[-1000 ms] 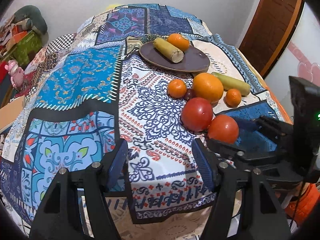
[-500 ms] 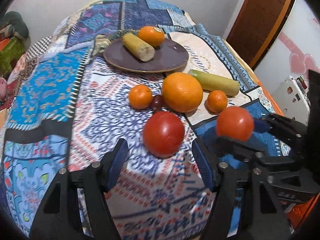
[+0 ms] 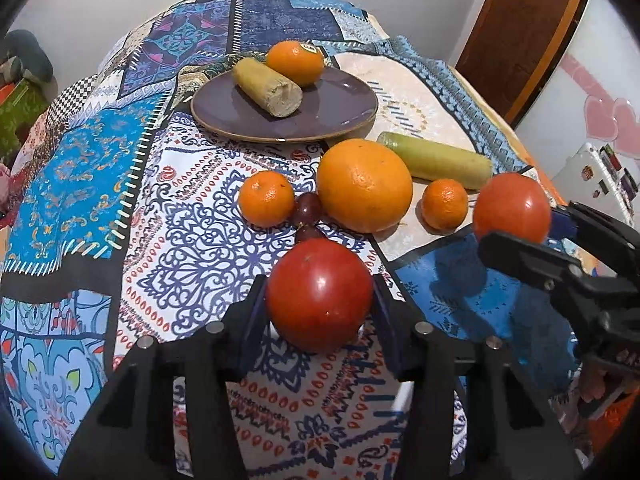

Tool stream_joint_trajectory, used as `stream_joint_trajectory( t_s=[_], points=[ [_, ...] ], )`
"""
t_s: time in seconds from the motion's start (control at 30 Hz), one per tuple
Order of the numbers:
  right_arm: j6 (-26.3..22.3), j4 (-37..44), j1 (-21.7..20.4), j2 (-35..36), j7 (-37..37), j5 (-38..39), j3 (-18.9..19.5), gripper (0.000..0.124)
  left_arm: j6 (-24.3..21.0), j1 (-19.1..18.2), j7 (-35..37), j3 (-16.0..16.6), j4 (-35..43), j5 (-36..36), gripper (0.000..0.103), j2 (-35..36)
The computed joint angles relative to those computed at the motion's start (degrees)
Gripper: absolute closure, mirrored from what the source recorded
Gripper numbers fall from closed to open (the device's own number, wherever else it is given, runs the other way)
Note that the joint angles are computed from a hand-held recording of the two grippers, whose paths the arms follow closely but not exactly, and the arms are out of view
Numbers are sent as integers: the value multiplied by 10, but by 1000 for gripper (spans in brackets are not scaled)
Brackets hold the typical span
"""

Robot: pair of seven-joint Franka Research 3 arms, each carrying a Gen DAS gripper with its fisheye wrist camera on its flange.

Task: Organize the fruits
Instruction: 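Grasp a red tomato with the left tool while the right tool grasps another tomato, then carry both red tomatoes over the plate beside the corn and orange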

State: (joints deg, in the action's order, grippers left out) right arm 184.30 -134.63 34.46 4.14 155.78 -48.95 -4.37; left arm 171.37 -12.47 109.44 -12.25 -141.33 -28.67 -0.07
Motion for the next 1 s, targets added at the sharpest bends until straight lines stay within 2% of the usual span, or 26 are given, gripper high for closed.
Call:
stream_joint_trajectory(
  t_s=[0.23, 0.4, 0.53, 0.7, 0.83, 1.0],
  points=[
    [-3, 32, 9, 10, 32, -45, -20, 77, 11, -7, 25, 23, -3, -26, 54, -30],
    [-8, 61, 6, 17, 62, -86, -27, 77, 21, -12, 28, 39, 17, -25, 54, -33],
    [-12, 85, -5, 26, 59, -92, -24, 77, 24, -7, 29, 44, 48, -26, 54, -21],
    [-28, 123, -6, 45, 41, -91, -27, 77, 24, 13, 28, 35, 86, -18, 54, 0],
    [-35, 147, -6, 64, 5, -64, -30, 77, 30, 35, 1, 22, 113, 18, 54, 24],
    [-49, 179, -4, 93, -73, 2, -32, 77, 33, 60, -63, 13, 154, 100, 54, 63]
  ],
)
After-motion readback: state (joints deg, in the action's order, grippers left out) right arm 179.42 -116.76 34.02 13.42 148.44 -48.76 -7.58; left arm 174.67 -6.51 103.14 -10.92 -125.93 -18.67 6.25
